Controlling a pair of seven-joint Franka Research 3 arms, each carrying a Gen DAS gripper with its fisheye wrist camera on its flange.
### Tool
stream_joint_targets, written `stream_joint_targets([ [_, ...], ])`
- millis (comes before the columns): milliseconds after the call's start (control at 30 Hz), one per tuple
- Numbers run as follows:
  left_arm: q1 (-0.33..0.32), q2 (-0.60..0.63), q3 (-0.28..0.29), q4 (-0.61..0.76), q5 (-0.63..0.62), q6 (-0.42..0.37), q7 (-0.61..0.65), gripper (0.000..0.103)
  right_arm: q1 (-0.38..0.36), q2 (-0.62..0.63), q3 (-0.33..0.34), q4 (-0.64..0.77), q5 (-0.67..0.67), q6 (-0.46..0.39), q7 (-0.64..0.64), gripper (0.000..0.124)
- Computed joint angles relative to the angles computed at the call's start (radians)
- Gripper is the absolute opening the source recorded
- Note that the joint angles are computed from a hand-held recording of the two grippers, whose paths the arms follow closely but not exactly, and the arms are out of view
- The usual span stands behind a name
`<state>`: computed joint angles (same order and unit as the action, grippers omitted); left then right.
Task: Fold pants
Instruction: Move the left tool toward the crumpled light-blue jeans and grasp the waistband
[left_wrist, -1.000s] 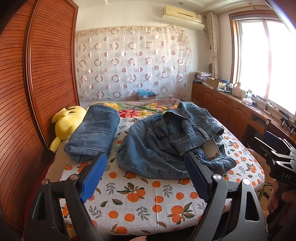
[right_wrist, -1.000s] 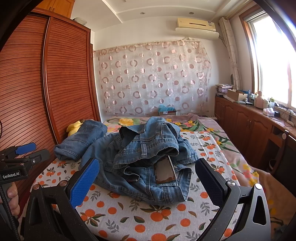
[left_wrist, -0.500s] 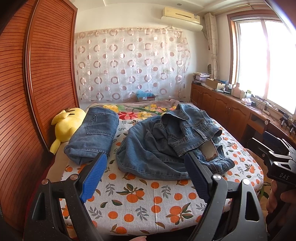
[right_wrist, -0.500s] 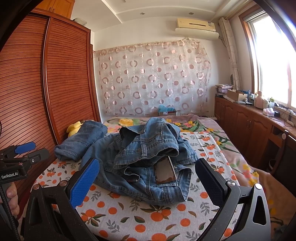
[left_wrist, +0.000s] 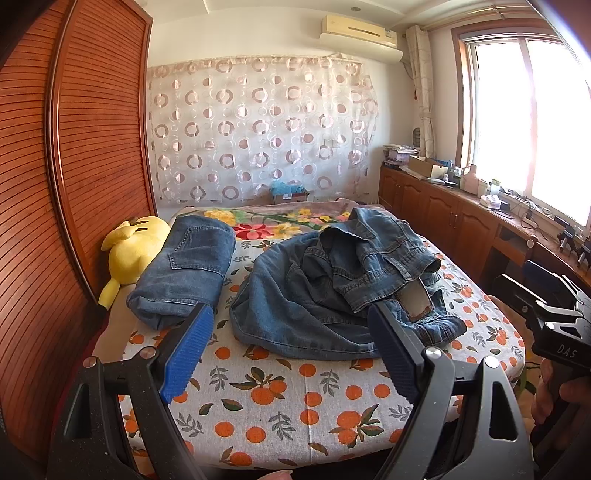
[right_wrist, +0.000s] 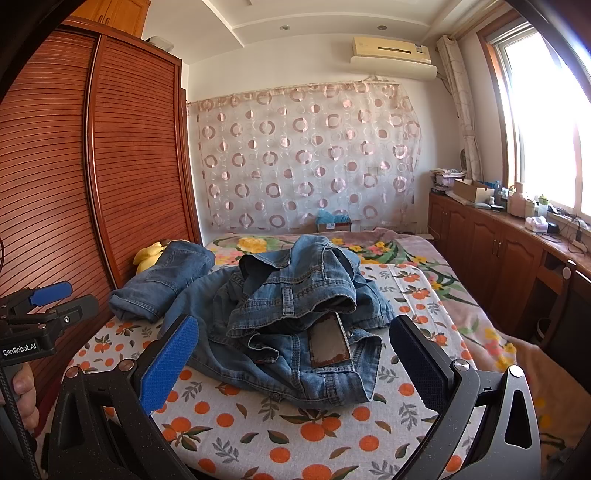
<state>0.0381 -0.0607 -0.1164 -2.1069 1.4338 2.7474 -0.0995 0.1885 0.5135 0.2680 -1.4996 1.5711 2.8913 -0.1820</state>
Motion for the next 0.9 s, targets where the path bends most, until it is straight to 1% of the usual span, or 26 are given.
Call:
stream_joint_targets([
  [233, -0.006, 0.026, 0.000, 0.015, -0.024, -0.005, 0.023, 0.086, -0.004, 0.010, -0.001, 0.006, -0.026, -0.002, 0.023, 0.103],
  [400, -0.009, 0.071, 0.014, 0.035, -0.050, 0.021, 0.056, 0.086, -0.008, 0.043, -0.001, 0.033, -0.104, -0.004, 0.094, 0.103],
  [533, -0.012, 0.119, 0.031, 0.057, -0.071, 0.046, 0.090, 0.086, -0.010, 0.091, -0.010, 0.079, -0.233, -0.013, 0.223, 0.103],
  [700, -0.017, 0.180, 0.055, 0.092, -0.105, 0.097, 0.146, 0.086, -0.011, 0.146, -0.015, 0.138, -0.376, -0.001, 0.351, 0.103],
  [767, -0.021, 0.200, 0.065, 0.108, -0.117, 0.116, 0.171, 0.086, -0.009, 0.163, -0.022, 0.152, -0.432, 0.005, 0.409, 0.101],
  [900, -0.030, 0.240, 0.080, 0.142, -0.155, 0.154, 0.240, 0.086, -0.024, 0.182, -0.009, 0.163, -0.513, 0.012, 0.472, 0.096],
])
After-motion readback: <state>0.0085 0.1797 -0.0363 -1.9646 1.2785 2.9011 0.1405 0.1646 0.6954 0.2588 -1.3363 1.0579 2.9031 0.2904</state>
